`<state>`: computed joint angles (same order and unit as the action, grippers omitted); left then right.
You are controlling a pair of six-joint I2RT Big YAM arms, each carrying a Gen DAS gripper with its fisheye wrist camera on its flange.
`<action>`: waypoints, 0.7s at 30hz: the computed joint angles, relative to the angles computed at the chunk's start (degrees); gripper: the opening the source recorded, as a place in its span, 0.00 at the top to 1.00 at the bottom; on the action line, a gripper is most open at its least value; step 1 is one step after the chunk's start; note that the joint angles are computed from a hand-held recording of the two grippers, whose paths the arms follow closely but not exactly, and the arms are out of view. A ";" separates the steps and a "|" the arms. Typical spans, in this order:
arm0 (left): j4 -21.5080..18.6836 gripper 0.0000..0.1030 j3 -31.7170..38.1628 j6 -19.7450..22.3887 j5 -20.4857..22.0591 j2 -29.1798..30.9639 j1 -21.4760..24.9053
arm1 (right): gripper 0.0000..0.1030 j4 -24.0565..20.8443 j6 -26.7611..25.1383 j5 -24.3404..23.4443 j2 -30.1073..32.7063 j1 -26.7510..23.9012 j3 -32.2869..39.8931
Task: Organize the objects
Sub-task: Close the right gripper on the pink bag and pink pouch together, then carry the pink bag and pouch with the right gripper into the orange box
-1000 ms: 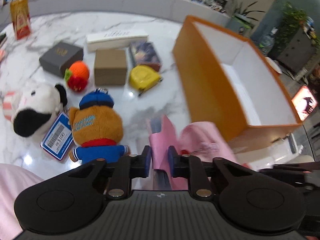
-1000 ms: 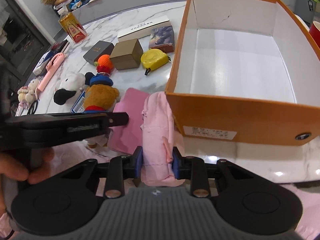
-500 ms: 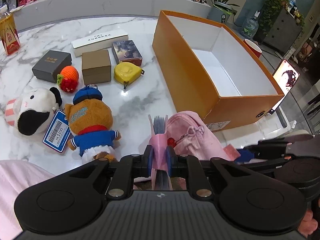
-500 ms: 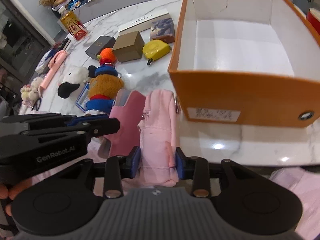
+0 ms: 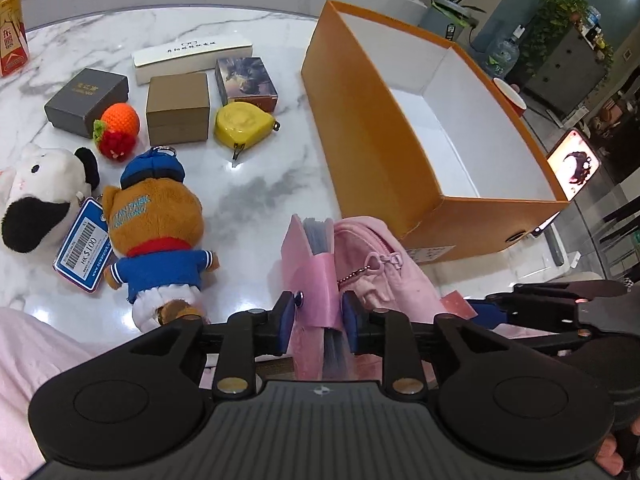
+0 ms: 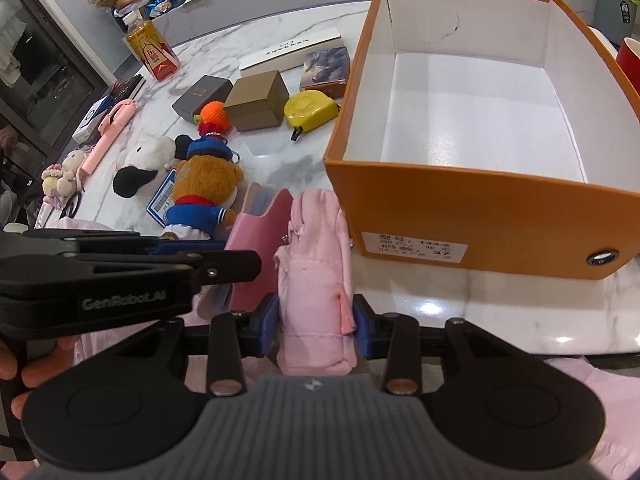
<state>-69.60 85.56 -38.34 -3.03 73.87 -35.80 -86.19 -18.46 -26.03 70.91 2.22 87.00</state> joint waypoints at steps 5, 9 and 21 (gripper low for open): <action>-0.22 0.70 0.48 -0.14 0.32 0.64 0.62 | 0.48 1.85 -2.07 2.47 -0.16 1.12 0.41; -0.59 0.70 0.80 0.23 0.95 1.03 1.11 | 0.49 2.78 -4.79 3.93 0.34 2.23 1.10; -0.10 0.76 -1.03 -1.46 -1.24 -2.55 0.41 | 0.71 2.03 -3.46 2.11 -0.84 1.62 0.95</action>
<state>-69.69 84.53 -39.80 -4.27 71.31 -35.39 -84.15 -21.91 -23.92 70.08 3.84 87.95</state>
